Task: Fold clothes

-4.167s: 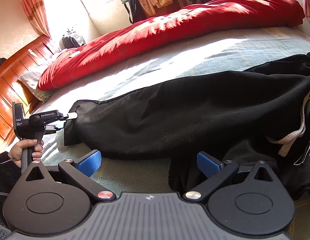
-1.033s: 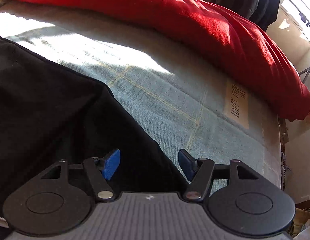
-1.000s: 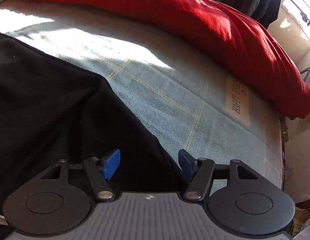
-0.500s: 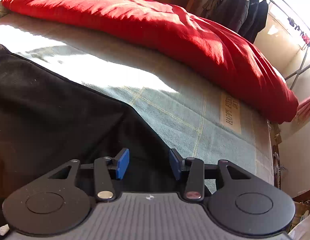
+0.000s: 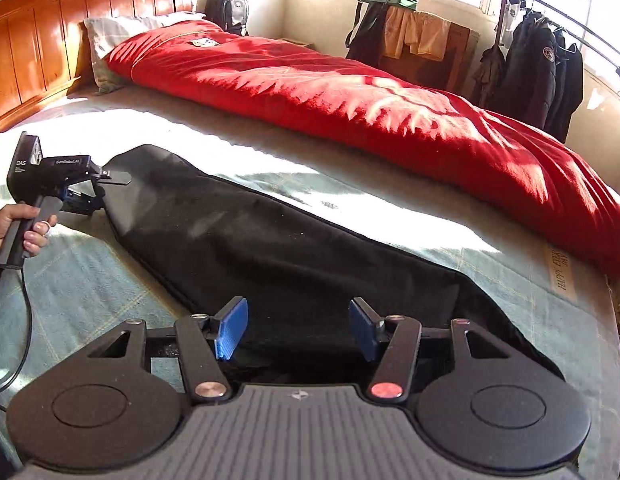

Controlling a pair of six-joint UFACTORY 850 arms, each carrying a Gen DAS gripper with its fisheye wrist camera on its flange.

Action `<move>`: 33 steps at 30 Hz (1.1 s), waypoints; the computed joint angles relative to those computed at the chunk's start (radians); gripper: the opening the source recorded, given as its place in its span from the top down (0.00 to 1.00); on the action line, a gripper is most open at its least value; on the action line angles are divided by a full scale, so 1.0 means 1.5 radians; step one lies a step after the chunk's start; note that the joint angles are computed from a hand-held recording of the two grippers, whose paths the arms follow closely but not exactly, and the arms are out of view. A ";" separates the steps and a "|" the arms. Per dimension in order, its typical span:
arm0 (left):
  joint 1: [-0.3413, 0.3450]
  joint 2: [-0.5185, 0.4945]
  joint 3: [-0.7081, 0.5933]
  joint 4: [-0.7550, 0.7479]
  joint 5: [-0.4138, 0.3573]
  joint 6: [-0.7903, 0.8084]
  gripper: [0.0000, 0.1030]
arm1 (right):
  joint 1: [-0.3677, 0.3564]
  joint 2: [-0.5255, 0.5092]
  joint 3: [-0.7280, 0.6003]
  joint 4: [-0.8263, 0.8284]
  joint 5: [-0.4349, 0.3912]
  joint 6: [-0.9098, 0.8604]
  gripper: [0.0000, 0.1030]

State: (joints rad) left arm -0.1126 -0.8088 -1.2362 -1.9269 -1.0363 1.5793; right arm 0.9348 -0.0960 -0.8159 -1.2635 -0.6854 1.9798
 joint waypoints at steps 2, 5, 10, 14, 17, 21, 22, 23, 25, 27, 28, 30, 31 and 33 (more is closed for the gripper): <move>0.002 -0.018 -0.018 -0.029 -0.009 -0.025 0.30 | 0.029 -0.011 -0.002 -0.016 -0.016 0.080 0.41; 0.008 -0.030 -0.036 -0.065 -0.024 -0.037 0.30 | 0.061 -0.016 0.003 -0.029 -0.051 0.173 0.37; 0.016 -0.029 -0.068 -0.095 -0.003 -0.003 0.30 | 0.097 -0.025 0.007 -0.029 -0.095 0.284 0.36; 0.012 -0.045 -0.099 -0.073 0.000 -0.012 0.30 | 0.105 -0.037 0.010 -0.036 -0.100 0.346 0.36; -0.001 -0.069 -0.127 -0.044 0.026 -0.042 0.29 | 0.106 -0.045 0.011 -0.048 -0.091 0.386 0.36; -0.002 -0.078 -0.113 -0.082 0.041 -0.026 0.40 | 0.104 -0.056 0.005 -0.053 -0.080 0.402 0.36; -0.001 -0.070 -0.101 -0.103 0.043 -0.002 0.45 | 0.103 -0.058 0.003 -0.055 -0.078 0.402 0.35; -0.001 -0.062 -0.090 -0.126 0.050 0.021 0.50 | 0.102 -0.060 0.002 -0.057 -0.076 0.403 0.34; 0.002 -0.047 -0.075 -0.161 0.058 0.066 0.71 | 0.099 -0.062 0.000 -0.061 -0.072 0.406 0.34; 0.004 -0.026 -0.057 -0.201 0.077 0.135 0.77 | 0.097 -0.066 -0.002 -0.063 -0.069 0.404 0.34; 0.004 -0.016 -0.048 -0.222 0.088 0.173 0.80 | 0.096 -0.067 -0.003 -0.064 -0.067 0.403 0.34; 0.006 0.002 -0.035 -0.251 0.105 0.226 0.83 | 0.094 -0.070 -0.006 -0.070 -0.063 0.402 0.34; 0.010 0.012 -0.030 -0.251 0.114 0.240 0.83 | 0.094 -0.071 -0.007 -0.072 -0.062 0.401 0.34; 0.014 0.035 -0.012 -0.243 0.130 0.265 0.84 | 0.093 -0.073 -0.010 -0.074 -0.060 0.396 0.34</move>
State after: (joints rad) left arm -0.0921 -0.7565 -1.2535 -2.2918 -0.8416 1.9773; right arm 1.0746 -0.2054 -0.8306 -1.3749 -0.7761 2.5743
